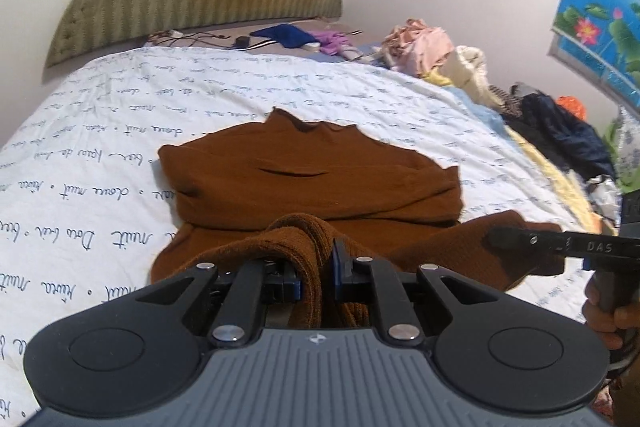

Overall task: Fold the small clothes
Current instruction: 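Lift the hem with both grippers and fold it toward the collar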

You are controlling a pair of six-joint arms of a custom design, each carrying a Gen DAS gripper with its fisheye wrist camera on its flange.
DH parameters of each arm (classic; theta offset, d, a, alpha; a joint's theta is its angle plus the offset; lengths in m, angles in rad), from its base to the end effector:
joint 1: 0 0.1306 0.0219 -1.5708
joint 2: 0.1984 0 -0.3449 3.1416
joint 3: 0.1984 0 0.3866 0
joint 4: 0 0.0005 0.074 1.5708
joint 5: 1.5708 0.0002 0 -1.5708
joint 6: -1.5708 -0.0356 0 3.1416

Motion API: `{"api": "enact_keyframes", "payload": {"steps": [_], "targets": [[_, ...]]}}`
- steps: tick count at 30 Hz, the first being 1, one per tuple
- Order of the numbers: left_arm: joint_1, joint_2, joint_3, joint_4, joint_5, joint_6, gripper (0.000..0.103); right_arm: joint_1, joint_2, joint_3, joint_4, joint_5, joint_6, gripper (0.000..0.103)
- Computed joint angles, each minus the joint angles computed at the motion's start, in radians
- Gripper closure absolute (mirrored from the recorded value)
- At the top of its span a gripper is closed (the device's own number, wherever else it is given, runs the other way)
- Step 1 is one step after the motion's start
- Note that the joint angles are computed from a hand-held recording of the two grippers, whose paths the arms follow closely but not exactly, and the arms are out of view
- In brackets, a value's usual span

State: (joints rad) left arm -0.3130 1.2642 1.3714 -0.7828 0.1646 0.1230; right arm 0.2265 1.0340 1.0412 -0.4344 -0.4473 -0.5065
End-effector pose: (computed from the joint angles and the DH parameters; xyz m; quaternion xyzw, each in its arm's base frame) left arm 0.4300 -0.1458 0.4465 0.1207 0.8910 -0.1656 0.4051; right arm 0.3772 0.1022 0.4146 -0.0044 0.8287 0.3632 0.4258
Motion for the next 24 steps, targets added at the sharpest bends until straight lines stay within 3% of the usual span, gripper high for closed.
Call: {"api": "enact_keyframes", "payload": {"steps": [10, 24], "targets": [[-0.034, 0.087, 0.103, -0.056, -0.119, -0.011, 0.089, -0.015, 0.061, 0.022, 0.081, 0.037, -0.055, 0.084], [-0.032, 0.140, 0.187, -0.060, -0.155, -0.005, 0.090, -0.029, 0.093, 0.064, 0.131, 0.073, -0.049, 0.084]]}}
